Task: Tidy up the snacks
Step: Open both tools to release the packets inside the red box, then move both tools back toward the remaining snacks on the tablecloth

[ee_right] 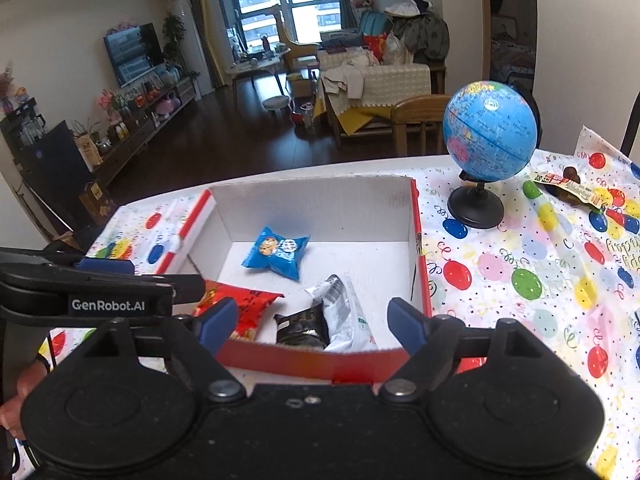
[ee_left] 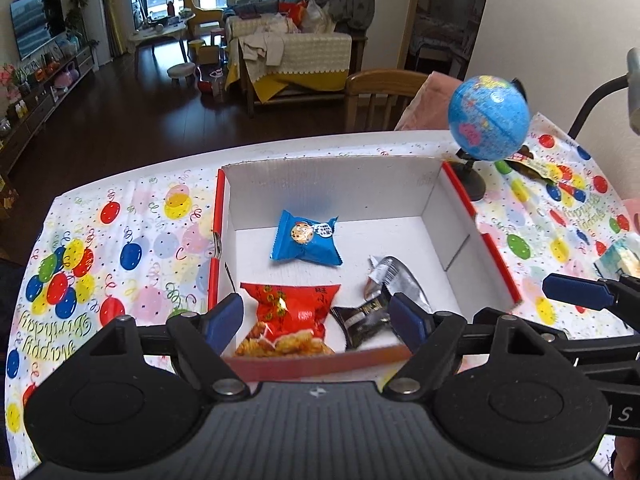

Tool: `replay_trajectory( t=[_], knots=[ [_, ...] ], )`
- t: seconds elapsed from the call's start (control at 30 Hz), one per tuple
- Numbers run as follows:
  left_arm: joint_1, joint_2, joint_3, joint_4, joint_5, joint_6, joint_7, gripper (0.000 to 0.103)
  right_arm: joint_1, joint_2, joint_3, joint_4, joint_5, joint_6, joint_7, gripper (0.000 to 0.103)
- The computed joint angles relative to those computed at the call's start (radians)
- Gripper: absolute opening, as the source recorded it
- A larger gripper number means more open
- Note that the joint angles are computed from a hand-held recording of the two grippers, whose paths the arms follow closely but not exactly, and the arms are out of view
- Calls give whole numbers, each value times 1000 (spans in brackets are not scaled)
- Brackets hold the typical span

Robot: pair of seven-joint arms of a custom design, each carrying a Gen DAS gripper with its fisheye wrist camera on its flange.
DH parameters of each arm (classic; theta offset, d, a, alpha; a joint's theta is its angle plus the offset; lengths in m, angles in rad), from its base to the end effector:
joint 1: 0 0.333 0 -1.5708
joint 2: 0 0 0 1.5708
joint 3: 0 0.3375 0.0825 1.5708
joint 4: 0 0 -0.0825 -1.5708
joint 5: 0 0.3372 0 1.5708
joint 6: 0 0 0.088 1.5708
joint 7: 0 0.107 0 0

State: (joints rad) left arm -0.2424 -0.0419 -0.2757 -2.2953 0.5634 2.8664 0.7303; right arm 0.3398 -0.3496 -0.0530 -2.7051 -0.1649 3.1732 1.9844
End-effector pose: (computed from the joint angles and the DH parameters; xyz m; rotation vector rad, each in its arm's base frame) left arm 0.4279 -0.2799 0.4802 -1.7052 2.0396 -0.7583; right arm 0.3762 0.1250 0.4887 -1.7099 1.6501 -0.4833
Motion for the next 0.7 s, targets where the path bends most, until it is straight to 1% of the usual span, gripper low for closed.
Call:
replay_trajectory(
  t=[0.13, 0.17, 0.23, 0.33, 0.47, 0.5, 0.53, 0.57, 0.63, 0.7],
  knots=[
    [0, -64, -18, -51, -24, 13, -1, 82, 6, -71, 3, -38, -4, -18, -5, 86],
    [5, -82, -26, -66, -33, 19, -1, 82, 16, -90, -4, -48, -1, -23, -7, 87],
    [11, -117, -40, -97, -72, 38, 15, 85, 29, -130, -16, -70, 3, -31, -14, 90],
    [27, -166, -70, -137, -123, 57, 33, 85, 21, -192, -6, -101, 4, -42, -9, 92],
    [44, -236, -110, -194, -200, 79, 53, 87, 36, -270, -19, -147, 5, -44, -15, 97],
    [47, -253, -120, -208, -220, 84, 61, 91, 45, -290, -27, -159, 7, -47, -17, 98],
    [54, -271, -133, -223, -233, 91, 65, 98, 52, -305, -31, -168, 10, -51, -18, 99],
    [69, -290, -152, -239, -239, 101, 61, 101, 55, -320, -31, -177, 11, -55, -18, 100],
    [95, -326, -188, -265, -256, 109, 56, 102, 55, -353, -27, -198, 12, -66, -17, 101],
    [89, -353, -197, -289, -296, 104, 69, 102, 50, -383, -18, -219, 10, -77, -15, 102]
  ],
)
